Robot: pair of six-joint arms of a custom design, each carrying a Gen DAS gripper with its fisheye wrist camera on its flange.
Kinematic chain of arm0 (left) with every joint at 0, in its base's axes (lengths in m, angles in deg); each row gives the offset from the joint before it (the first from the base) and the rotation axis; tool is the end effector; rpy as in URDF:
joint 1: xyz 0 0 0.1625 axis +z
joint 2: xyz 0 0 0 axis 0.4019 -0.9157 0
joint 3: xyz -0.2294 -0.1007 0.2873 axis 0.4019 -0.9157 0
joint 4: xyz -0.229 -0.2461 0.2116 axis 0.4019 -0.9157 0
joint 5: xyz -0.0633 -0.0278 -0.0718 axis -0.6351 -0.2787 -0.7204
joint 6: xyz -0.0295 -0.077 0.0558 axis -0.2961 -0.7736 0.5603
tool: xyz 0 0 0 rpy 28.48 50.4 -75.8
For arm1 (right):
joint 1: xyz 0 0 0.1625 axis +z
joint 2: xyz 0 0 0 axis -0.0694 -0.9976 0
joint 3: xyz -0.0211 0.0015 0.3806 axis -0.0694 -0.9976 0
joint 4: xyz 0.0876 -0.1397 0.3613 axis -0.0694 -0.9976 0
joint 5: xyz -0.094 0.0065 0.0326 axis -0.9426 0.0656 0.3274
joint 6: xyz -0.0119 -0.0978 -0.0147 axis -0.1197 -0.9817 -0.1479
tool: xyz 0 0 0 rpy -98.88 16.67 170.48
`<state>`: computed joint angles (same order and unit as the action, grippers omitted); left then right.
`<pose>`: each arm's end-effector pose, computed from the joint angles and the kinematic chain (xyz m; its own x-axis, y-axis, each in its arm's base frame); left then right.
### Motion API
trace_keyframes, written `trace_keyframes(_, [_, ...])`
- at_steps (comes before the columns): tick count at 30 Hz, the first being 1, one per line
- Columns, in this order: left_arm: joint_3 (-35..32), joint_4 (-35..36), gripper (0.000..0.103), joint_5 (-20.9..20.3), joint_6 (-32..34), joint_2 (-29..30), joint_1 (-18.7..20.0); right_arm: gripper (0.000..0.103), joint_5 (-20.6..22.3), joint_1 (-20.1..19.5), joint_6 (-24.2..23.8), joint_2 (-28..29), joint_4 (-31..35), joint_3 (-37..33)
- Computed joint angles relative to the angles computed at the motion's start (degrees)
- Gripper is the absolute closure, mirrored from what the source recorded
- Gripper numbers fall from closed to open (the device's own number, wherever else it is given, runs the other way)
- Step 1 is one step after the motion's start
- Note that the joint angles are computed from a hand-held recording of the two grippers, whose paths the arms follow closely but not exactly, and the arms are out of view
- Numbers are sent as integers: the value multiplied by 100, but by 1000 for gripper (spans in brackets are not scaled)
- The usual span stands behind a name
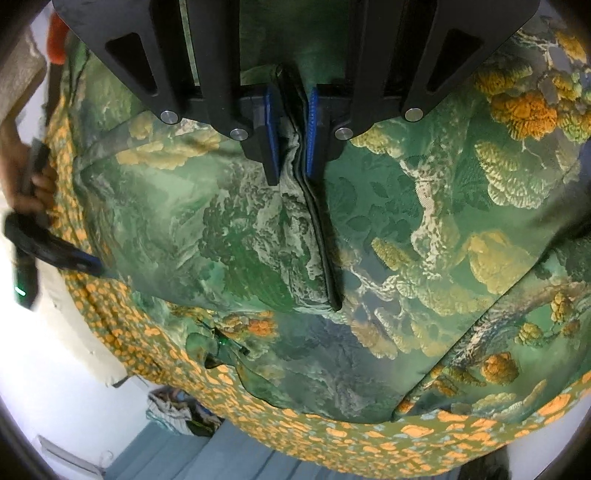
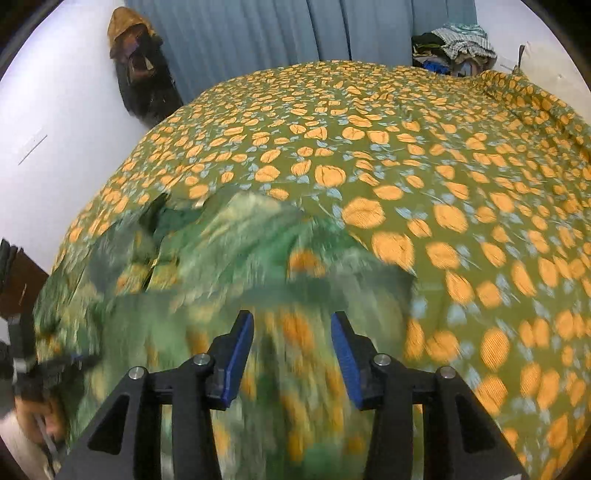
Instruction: Fold large clothes
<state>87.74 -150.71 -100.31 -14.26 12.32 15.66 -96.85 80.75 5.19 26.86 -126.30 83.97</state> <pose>-0.3092 -0.5149 -0.0150 -0.9177 -0.1909 -0.3483 0.0606 0.7994 -0.5977 -0.0568 -0.7053 0.4324 -0.7370 -0.3560 0.5746 -0.5514 0.8083 -0.2065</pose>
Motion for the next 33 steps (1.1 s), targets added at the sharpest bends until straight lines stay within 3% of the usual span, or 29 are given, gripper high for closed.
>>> trace_keyframes(2, [-77,118,88,97,15,63,-29,60,-456,-62,287,439,258,-322])
trace_keyframes(4, [-159,188,87,137,29,121,-26,61,-365,-168,327,464,33,-160])
trace_keyframes(8, [-90,-56,87,65,85,112,6,60,-156,-181,252,18,-334,399])
trace_keyframes(11, [-90,-79,88,87,92,125,-3,60,156,-262,-174,-666,-223,1052])
trace_keyframes(16, [-133,97,87,172,52,140,-36,60,191,-504,-737,-1638,-237,2241])
trace_keyframes(22, [-411,872,86,299,-197,146,-92,60,404,-757,-639,-1723,-1206,2809])
trace_keyframes(23, [-506,1263,83,357,-359,111,-146,59,404,-729,-548,-1769,-1362,2892])
trace_keyframes(25, [-655,2066,67,475,-706,20,-291,58,482,-694,-504,-2052,-1824,3264])
trace_keyframes(27, [-599,2737,35,577,-1079,-171,-528,50,744,-758,-625,-2523,-1930,3700])
trace_keyframes(29, [-282,2969,29,569,-1288,-461,-761,48,1225,-940,-834,-3175,-1811,4192])
trace_keyframes(33, [442,3568,29,465,-2074,-1252,-1066,46,2023,-1511,-1278,-4359,-1923,5167])
